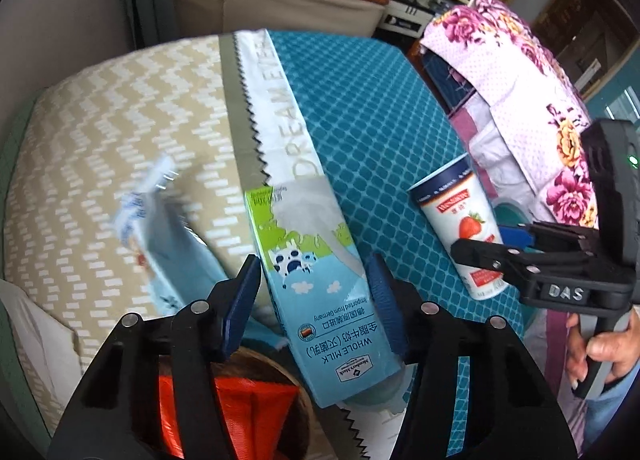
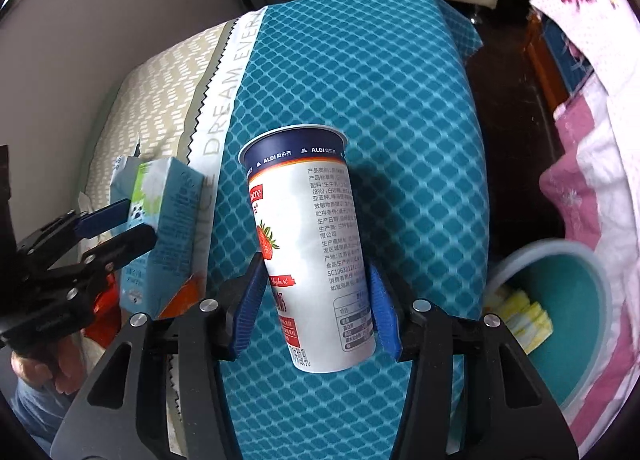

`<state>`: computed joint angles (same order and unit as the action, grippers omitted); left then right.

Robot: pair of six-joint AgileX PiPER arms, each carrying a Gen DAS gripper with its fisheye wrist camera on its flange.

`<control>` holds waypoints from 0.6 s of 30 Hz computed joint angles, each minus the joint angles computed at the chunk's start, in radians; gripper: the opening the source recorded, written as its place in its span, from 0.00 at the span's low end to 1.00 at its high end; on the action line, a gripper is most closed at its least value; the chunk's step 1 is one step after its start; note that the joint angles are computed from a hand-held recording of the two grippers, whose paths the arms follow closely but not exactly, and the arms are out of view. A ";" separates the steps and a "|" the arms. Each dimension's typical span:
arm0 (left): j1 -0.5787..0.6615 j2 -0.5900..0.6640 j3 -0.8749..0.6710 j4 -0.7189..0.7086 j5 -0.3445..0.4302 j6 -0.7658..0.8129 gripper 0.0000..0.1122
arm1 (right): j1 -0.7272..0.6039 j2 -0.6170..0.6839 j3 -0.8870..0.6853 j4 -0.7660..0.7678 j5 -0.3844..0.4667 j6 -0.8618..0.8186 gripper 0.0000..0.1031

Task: Collect trash
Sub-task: 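Grasp the milk carton with left gripper while right gripper holds the yogurt cup, then carry the milk carton and yogurt cup over the teal bin with both grippers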

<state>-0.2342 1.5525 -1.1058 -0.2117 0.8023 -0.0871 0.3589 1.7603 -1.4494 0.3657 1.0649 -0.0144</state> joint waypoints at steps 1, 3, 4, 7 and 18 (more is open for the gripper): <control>-0.006 0.004 0.003 0.003 0.001 -0.007 0.51 | -0.005 -0.014 0.020 0.008 -0.009 -0.004 0.46; -0.034 0.015 -0.002 0.037 -0.001 -0.043 0.51 | -0.010 -0.051 0.069 0.018 -0.026 -0.009 0.46; -0.043 0.021 -0.006 0.041 0.001 -0.049 0.51 | -0.016 -0.070 0.095 0.025 -0.034 -0.014 0.46; -0.078 0.055 -0.022 0.080 0.015 -0.084 0.52 | -0.034 -0.114 0.153 0.044 -0.049 -0.028 0.46; -0.114 -0.035 0.006 0.182 0.013 -0.198 0.45 | -0.092 -0.228 0.291 0.130 -0.093 -0.089 0.46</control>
<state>-0.3485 1.5175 -1.0998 -0.0298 0.8156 -0.2852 0.2669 1.5327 -1.1587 0.4955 0.9715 -0.1030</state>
